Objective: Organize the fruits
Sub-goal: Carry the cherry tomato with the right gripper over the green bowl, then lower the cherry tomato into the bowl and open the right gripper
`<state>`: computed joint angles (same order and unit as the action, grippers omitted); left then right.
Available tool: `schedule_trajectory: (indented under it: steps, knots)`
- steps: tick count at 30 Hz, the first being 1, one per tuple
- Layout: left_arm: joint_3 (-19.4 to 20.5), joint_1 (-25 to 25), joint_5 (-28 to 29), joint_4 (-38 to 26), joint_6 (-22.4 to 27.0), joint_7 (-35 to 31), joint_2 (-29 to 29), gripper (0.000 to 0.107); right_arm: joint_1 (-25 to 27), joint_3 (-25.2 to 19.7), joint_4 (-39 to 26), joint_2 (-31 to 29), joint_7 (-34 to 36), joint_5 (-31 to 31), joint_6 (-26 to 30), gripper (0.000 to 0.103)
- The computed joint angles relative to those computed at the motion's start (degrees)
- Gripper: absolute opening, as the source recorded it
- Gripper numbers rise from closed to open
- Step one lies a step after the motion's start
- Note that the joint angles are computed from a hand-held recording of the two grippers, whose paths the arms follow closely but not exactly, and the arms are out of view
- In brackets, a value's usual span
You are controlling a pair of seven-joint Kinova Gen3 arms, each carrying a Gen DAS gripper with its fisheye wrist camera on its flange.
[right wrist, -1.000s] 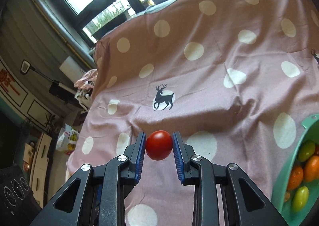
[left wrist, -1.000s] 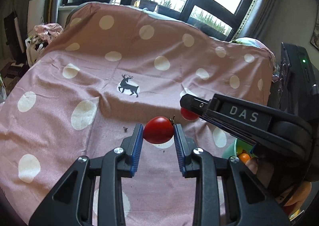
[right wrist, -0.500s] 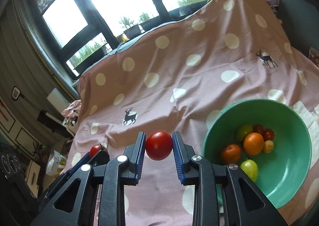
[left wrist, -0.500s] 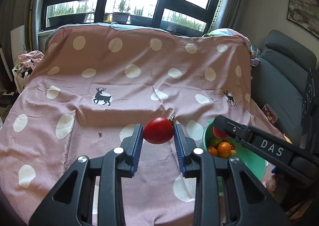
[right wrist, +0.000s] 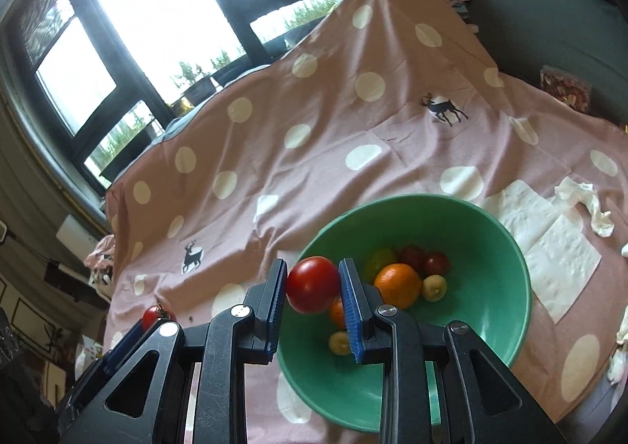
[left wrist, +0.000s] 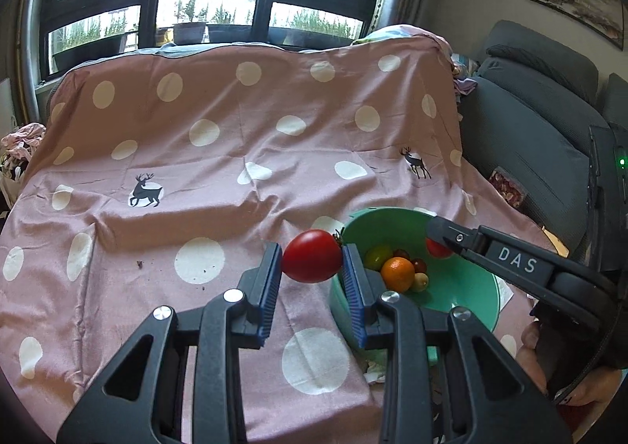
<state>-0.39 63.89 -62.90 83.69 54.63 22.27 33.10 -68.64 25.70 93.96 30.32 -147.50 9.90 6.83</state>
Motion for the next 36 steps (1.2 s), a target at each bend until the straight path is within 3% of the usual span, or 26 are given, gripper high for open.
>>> schedule_trajectory:
  steps: [4,11,17,29,36]
  knots:
    - [0.5,-1.7,1.4,-3.4,-2.8,-4.3,2.1,0.031,-0.5,2.3,0.4,0.5,-2.5,-0.5,1.7,0.030]
    - [0.3,-4.5,8.3,-10.0,-8.3,-15.2,6.2,0.031,1.3,2.1,1.4,0.3,-5.5,-0.3,2.7,0.030]
    - [0.6,-7.2,15.6,-13.5,-12.5,-23.1,8.3,0.031,6.5,-3.1,0.9,0.0,-8.4,1.8,4.9,0.030]
    - [-2.8,-7.2,28.1,-19.7,-10.3,-34.1,12.1,0.031,15.6,-13.2,-0.5,0.1,-8.5,2.7,6.9,0.030]
    - [-4.9,-6.3,31.0,-20.4,-10.3,-36.0,12.5,0.031,16.3,-14.2,-1.0,0.2,-9.1,3.7,8.0,0.030]
